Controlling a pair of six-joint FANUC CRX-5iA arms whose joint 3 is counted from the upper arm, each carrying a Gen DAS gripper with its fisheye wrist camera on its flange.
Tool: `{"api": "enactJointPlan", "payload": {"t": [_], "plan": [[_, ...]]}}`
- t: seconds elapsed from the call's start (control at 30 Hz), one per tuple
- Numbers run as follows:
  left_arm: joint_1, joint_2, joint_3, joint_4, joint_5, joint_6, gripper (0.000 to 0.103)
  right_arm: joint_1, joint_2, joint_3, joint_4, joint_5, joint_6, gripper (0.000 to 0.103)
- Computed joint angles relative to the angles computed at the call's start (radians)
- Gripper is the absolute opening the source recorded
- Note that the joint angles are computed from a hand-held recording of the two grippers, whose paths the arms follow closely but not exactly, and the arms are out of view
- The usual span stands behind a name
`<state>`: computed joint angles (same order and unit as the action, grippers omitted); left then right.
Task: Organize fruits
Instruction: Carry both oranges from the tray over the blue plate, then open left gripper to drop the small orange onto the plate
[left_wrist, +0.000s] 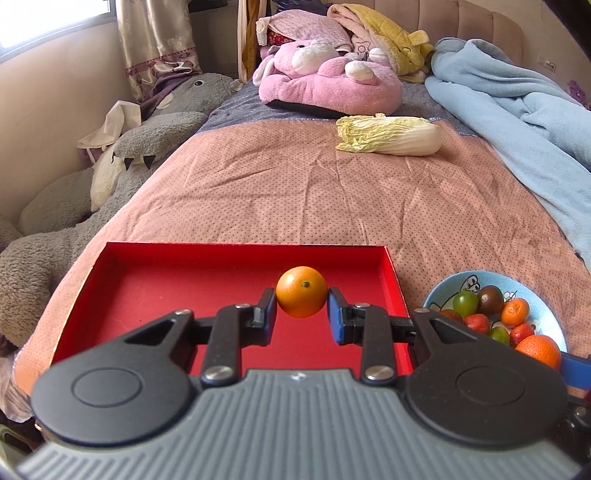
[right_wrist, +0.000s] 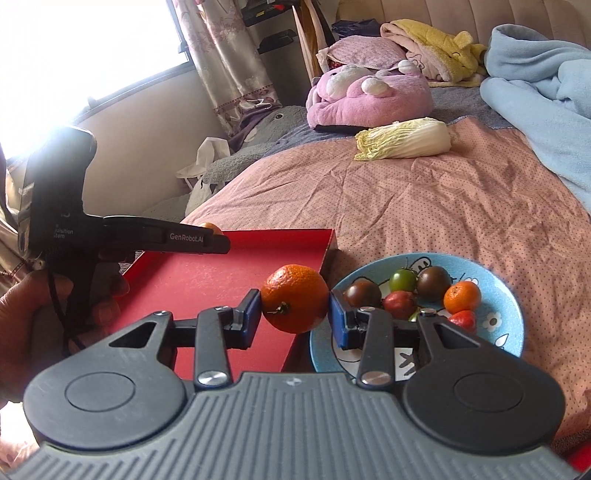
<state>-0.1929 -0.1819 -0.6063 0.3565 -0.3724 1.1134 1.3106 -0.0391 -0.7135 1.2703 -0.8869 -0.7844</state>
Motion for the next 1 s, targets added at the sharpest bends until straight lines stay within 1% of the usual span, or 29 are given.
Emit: {"api": "enactJointPlan", "payload": {"t": [0.27, 0.5, 0.63, 0.83, 1.0], "plan": [[-0.06, 0.02, 0.009, 0.012, 0.004, -0.017, 0.033, 0.021, -0.033, -0.044, -0.054, -0.056, -0.033, 0.045], [-0.119, 0.04, 0.007, 0.027, 0.011, -0.055, 0.033, 0.035, -0.045, -0.068, -0.101, -0.088, -0.056, 0.045], [-0.147, 0.05, -0.013, 0.075, 0.019, -0.109, 0.033, 0.039, -0.055, -0.081, -0.112, -0.109, -0.073, 0.045], [-0.179, 0.062, -0.039, 0.123, 0.029, -0.176, 0.033, 0.053, -0.076, -0.095, -0.144, -0.173, -0.086, 0.045], [-0.209, 0.063, -0.084, 0.238, 0.034, -0.296, 0.033, 0.048, -0.084, -0.103, -0.152, -0.18, -0.094, 0.045]]}}
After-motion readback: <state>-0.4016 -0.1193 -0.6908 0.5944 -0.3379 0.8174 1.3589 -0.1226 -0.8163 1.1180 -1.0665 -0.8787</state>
